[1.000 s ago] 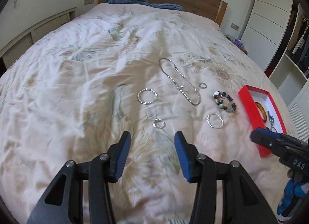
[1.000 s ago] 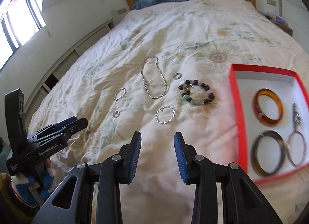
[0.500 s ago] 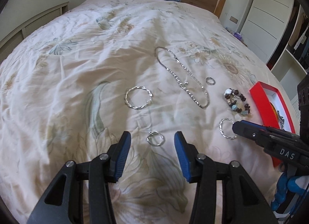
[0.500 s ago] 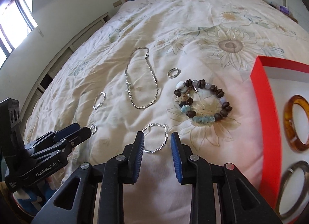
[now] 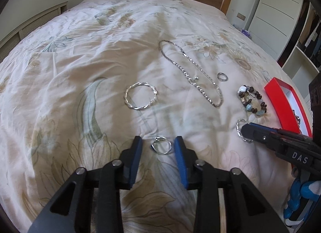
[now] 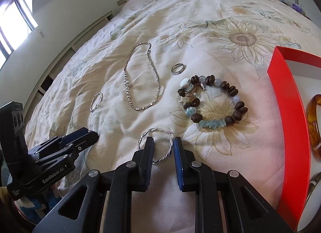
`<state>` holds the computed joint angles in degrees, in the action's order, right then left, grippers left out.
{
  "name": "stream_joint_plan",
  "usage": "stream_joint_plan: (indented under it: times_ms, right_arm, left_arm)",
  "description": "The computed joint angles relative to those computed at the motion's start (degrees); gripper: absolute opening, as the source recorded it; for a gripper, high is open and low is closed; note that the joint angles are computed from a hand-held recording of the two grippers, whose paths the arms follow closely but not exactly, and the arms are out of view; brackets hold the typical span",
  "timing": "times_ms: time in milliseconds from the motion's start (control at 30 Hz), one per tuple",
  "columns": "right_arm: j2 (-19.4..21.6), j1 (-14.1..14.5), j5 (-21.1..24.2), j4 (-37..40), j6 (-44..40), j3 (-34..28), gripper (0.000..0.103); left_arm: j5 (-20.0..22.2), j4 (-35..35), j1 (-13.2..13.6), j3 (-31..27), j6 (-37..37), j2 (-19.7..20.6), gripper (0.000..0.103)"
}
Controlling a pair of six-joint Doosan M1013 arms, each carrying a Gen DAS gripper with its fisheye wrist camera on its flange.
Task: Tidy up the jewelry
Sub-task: 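Grasp the small silver ring with the left tool while the right tool grasps the twisted silver hoop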
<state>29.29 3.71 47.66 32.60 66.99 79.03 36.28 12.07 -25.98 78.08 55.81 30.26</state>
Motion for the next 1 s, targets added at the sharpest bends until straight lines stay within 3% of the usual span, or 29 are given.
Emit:
stream_joint_plan:
  times_ms: [133,300,1000]
  right_arm:
    - [0.05,0.07,-0.03,-0.31,-0.24,0.00,0.011]
    - [-0.15,0.25,-0.15,-0.77,-0.83,0.15,0.005]
    - [-6.63,0.65,-1.77,-0.43,-3.51,3.87,0.004]
  left_arm:
    - [-0.10,-0.01,-0.15,-0.04,0.80,0.06,0.020]
    - [-0.10,-0.26,-0.14,0.01,1.11,-0.06,0.019]
    - [-2.02,4.74,-1.30,3.75,-4.27,-6.06,0.019]
